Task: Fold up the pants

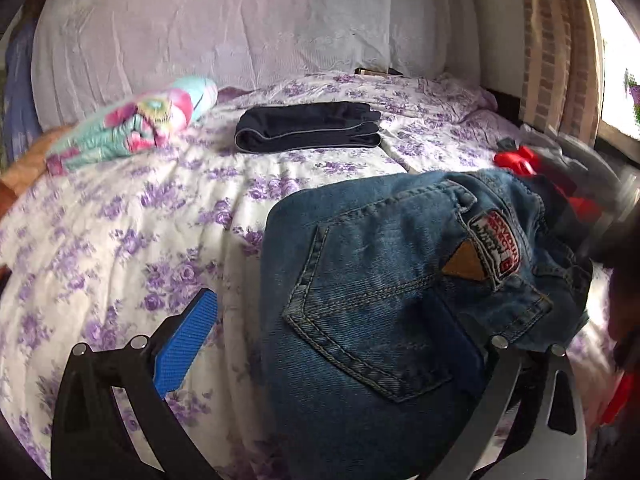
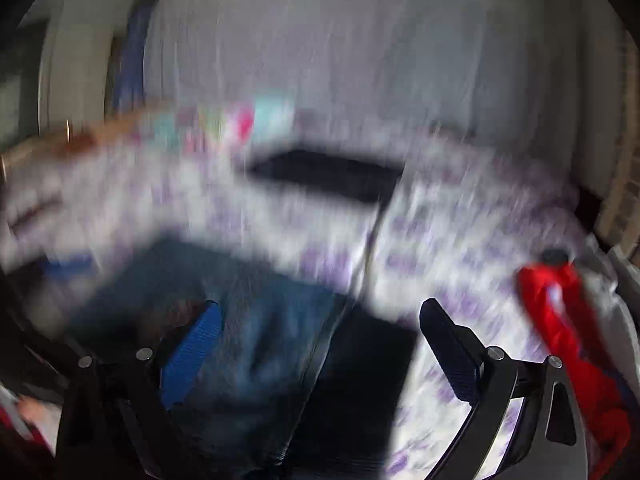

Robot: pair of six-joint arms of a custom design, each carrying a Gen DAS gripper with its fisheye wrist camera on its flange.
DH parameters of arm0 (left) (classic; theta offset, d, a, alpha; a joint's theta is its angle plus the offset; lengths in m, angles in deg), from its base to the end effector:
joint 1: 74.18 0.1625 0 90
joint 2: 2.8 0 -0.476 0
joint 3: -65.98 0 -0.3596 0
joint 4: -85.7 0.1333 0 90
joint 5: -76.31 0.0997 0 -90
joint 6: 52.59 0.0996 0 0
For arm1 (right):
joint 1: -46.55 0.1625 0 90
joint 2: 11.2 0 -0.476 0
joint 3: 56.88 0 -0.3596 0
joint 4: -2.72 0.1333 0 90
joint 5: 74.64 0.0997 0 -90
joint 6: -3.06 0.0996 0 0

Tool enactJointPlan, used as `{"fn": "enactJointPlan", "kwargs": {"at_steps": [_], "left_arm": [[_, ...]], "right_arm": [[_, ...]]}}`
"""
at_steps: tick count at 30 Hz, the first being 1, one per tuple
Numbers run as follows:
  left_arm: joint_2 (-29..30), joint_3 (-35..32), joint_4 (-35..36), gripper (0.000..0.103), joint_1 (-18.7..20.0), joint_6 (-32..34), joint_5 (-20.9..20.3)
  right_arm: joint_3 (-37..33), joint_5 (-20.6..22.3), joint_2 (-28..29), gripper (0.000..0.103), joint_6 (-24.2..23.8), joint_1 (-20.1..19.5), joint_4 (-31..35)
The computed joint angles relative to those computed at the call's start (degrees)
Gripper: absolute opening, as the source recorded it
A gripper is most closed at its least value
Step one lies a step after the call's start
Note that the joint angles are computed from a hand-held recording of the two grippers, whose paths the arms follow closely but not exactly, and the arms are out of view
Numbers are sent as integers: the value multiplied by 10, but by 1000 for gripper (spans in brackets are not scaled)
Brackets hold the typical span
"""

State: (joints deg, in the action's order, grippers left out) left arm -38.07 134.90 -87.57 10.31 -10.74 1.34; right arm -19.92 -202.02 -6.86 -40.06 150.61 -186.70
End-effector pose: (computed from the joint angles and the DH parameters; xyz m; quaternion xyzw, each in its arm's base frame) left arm 0.0791 -0.8373 0.2517 0.3112 0.8462 -0.3582 0.2425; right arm 0.2807 -0.8211 -0.0680 0.2596 -0.8015 0.3751 0.3866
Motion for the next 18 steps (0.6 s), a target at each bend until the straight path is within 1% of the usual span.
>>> {"fn": "enactJointPlan", "kwargs": {"at_steps": [1, 3, 4, 5, 7, 9, 10, 12, 13, 14, 15, 16, 17, 18], "left_arm": [[2, -4, 9, 99, 0, -1, 6], [2, -4, 9, 99, 1, -4, 2], [2, -3, 9, 99, 1, -3, 2], [2, -2, 7, 99, 1, -2, 2], [3, -1, 2, 99, 2, -1, 1], [4, -3, 1, 99, 2, -2, 2], [5, -4, 3, 99, 2, -3, 2], [4, -4, 3, 99, 2, -5, 1], [5, -4, 3, 99, 2, -4, 1], [5, -4, 2, 99, 2, -5, 2], [5, -4, 2, 99, 2, -4, 2], [5, -4, 1, 99, 2, -4, 2], [5, -4, 3, 99, 2, -3, 2], [5, -4, 2, 99, 2, -1, 3]], "right_arm": [[9, 20, -4, 100, 15, -7, 1], [72, 59, -47, 100, 85, -17, 12], [84, 70, -56, 100, 97, -20, 19], [92, 76, -59, 100, 102, -22, 18], [104, 75, -66, 100, 107, -19, 7], [127, 67, -70, 100, 90, -12, -58], [154, 70, -77, 100, 81, -9, -101], [206, 86, -96, 100, 76, -6, -166], [212, 86, -98, 100, 76, -6, -174], [216, 78, -101, 100, 77, -6, -170], [215, 62, -100, 100, 78, -7, -155], [208, 44, -96, 100, 78, -10, -132], [206, 37, -95, 100, 94, -18, -92], [220, 55, -104, 100, 123, -26, -76]]}}
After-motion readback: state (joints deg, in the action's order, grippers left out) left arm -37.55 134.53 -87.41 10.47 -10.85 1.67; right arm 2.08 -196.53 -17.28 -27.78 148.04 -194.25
